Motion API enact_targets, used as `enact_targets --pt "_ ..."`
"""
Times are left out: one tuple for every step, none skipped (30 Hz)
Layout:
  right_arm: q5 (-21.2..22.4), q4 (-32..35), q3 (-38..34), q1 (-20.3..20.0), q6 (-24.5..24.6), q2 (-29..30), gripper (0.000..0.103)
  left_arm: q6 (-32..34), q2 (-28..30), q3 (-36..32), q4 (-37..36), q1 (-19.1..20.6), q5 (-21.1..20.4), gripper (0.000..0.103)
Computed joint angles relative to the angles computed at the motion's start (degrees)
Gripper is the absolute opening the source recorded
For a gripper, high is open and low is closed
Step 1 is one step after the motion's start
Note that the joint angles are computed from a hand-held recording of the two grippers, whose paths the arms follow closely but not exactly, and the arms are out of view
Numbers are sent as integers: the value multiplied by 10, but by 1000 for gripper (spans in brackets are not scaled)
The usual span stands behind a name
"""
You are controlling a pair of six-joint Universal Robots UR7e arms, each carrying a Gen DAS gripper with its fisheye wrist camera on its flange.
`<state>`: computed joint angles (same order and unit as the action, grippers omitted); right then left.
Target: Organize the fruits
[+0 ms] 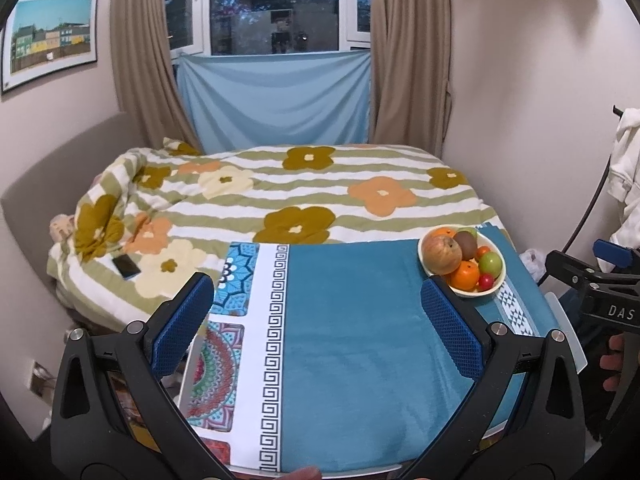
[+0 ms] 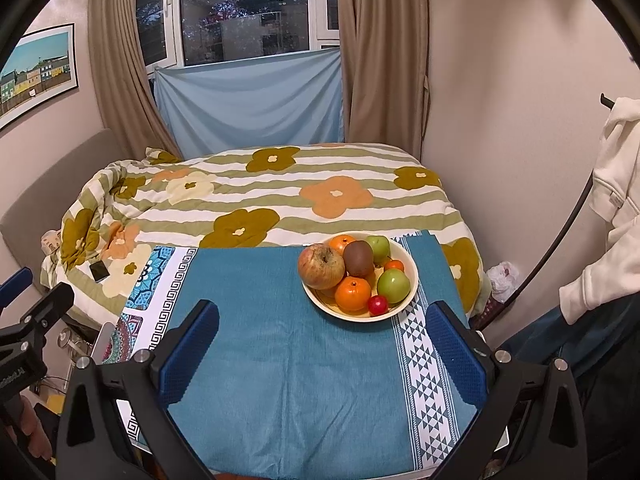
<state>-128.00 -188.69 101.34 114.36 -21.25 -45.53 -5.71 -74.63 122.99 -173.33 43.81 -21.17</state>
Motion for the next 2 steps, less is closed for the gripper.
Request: enact_targets --pt "0 0 2 -1 1 -1 103 2 -1 0 -3 0 0 103" --pt "0 1 5 -2 2 -3 103 4 -1 0 -5 1 -2 103"
